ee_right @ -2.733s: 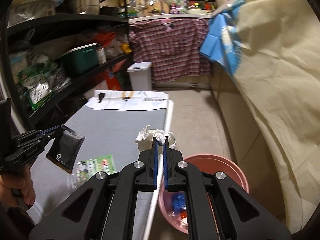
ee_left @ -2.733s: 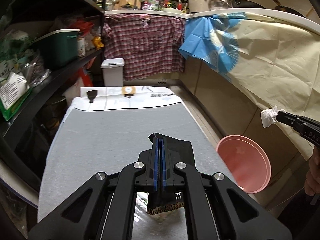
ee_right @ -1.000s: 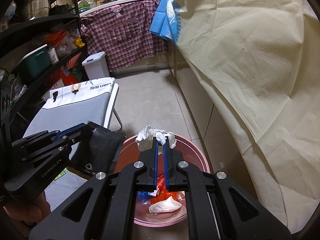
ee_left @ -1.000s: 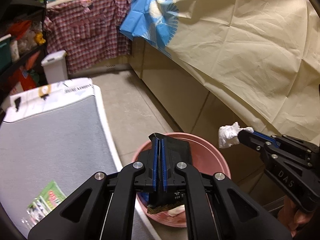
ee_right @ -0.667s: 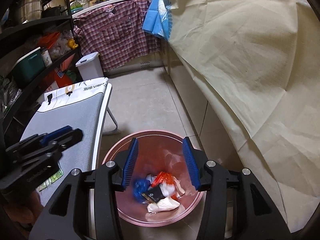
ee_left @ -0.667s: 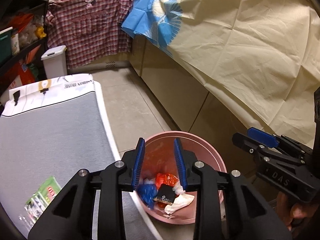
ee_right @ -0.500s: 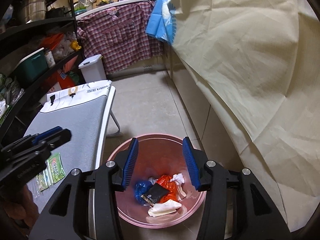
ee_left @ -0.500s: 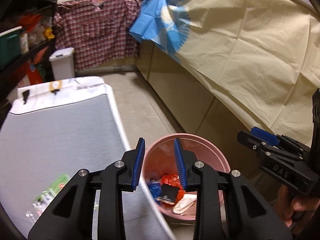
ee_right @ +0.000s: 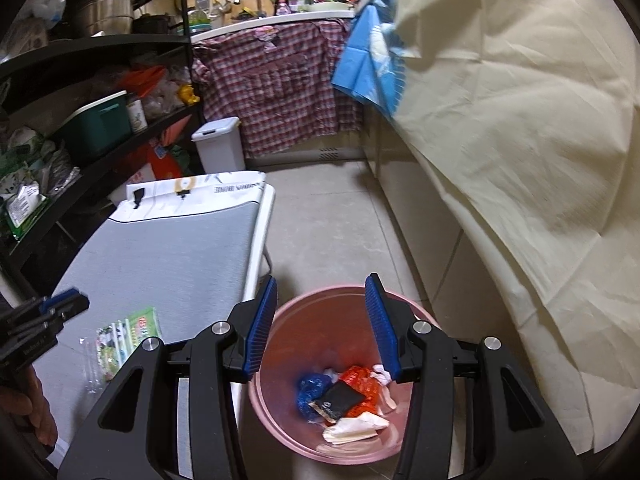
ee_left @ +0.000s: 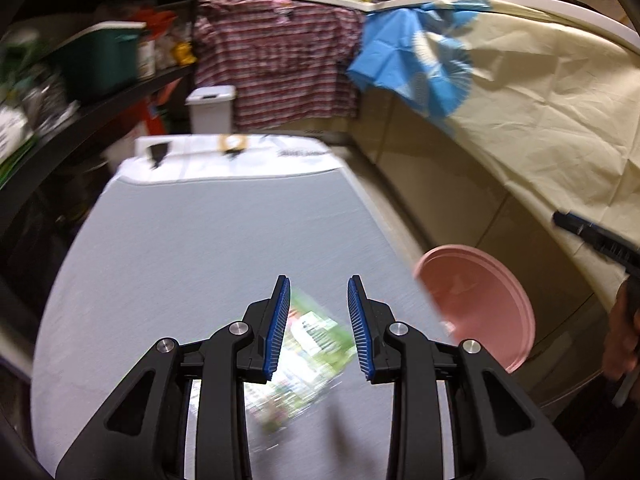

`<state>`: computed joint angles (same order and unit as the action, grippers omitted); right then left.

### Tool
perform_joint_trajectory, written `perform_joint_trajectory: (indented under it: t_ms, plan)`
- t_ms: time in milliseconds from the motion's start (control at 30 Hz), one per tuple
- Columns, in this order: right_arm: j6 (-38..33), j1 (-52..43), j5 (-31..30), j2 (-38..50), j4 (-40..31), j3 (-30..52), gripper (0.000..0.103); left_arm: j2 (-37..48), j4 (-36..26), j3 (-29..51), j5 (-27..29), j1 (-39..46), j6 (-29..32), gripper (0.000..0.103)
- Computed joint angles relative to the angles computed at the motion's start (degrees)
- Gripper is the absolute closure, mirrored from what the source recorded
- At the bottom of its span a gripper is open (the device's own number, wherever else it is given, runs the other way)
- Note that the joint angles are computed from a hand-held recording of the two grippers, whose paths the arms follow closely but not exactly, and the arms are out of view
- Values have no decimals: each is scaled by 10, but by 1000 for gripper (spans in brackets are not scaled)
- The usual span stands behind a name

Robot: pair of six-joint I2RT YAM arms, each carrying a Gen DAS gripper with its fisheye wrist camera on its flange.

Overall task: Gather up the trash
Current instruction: 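Move both open grippers back to the green packet on the board, then grasp the clear plastic wrapper with the left gripper and pull it off the packet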

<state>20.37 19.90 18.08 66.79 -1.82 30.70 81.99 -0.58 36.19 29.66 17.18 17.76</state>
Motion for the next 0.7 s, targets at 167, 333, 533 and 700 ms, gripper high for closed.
perform_joint_trajectory:
  t_ms: [167, 333, 533, 700]
  plan:
    - [10, 54, 28, 28, 7, 28, 56, 43, -45, 19, 46, 104, 62, 73]
    - [16, 102, 49, 72, 12, 62, 56, 94, -62, 28, 53, 148, 120, 68]
    - [9, 137, 64, 118, 17, 92, 56, 160, -92, 51, 41, 157, 150, 66]
    - [-3, 148, 71, 132, 17, 99, 56, 197, -124, 79, 47, 157, 144, 65]
